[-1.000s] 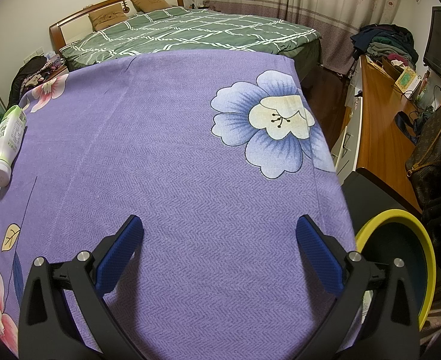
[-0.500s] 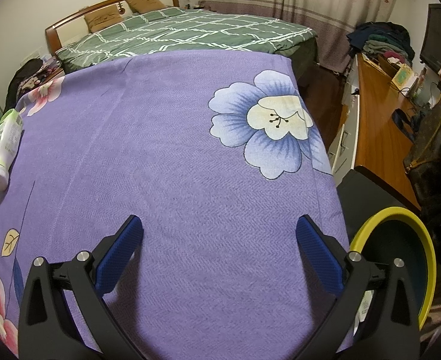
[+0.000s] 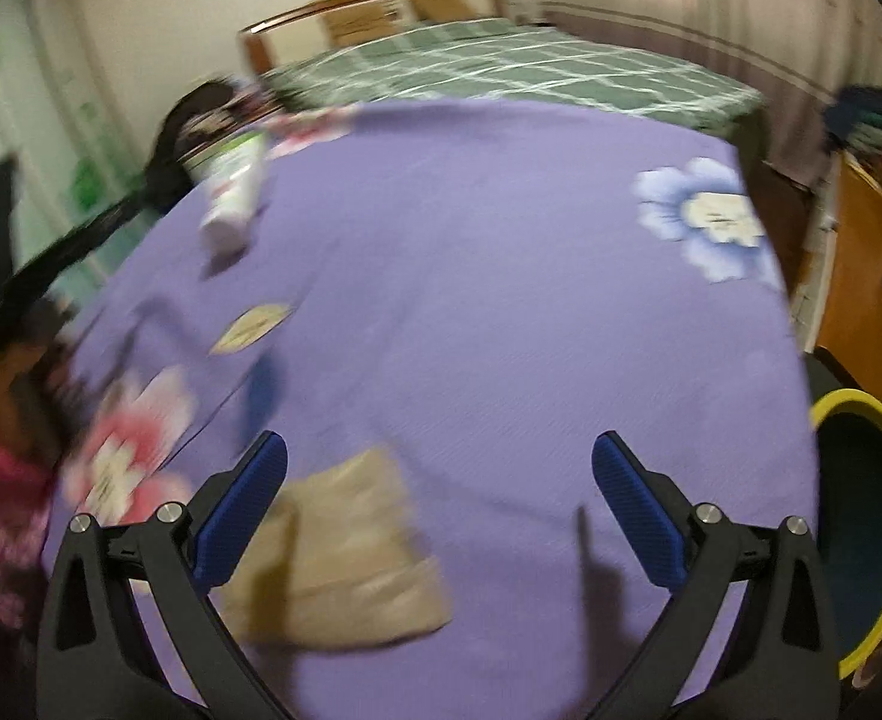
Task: Collect trash
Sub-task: 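Grasp the brown paper packet with the right tool and lift it, then carry the paper packet over the yellow bin and open the right tool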
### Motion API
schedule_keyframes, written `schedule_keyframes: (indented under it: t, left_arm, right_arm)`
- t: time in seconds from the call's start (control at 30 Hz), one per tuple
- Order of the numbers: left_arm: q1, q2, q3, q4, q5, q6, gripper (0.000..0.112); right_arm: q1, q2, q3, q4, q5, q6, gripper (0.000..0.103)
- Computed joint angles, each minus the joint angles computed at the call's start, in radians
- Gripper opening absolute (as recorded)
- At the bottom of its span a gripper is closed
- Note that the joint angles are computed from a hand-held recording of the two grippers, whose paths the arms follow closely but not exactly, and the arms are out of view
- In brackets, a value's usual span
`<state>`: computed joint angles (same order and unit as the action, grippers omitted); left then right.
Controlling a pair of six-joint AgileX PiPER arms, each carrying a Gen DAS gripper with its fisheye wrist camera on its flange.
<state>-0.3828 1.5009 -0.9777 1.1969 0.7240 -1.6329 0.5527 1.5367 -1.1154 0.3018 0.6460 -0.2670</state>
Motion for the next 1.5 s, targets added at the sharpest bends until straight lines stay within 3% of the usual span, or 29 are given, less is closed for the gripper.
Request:
schedule_keyframes:
  t: [0.3,0.57,0.67,0.73,0.93,1.23,1.5]
  left_arm:
    - [-0.051,-0.013,0.003,0.021,0.054,-0.017,0.098]
    - [-0.056,-0.012,-0.002,0.009,0.061,-0.011,0.098]
    - [-0.055,-0.013,-0.002,0.013,0.06,-0.011,0.098]
    - [-0.056,-0.009,-0.005,0.009,0.063,-0.006,0.098]
    - [-0.053,-0.003,-0.01,0.007,0.061,-0.001,0.098]
    - [-0.054,-0.003,-0.01,0.006,0.062,0.0,0.098]
    - [-0.059,0.002,-0.013,0.007,0.07,-0.009,0.098]
  right_arm:
    - [0.112,-0.018,0.065,-0.041,0.007,0.002,0.097]
    - [0.209,-0.009,0.079,-0.211,-0.039,0.117,0.097]
    - [0.205,-0.024,0.088,-0.207,-0.05,0.112,0.087]
    - [0.198,-0.028,0.087,-0.204,-0.051,0.112,0.074]
    - [0.146,-0.044,0.095,-0.137,-0.048,0.056,0.058]
    - [0.03,-0.1,0.117,-0.06,-0.043,-0.011,0.057]
    - [-0.186,-0.147,0.133,0.054,-0.026,-0.127,0.058]
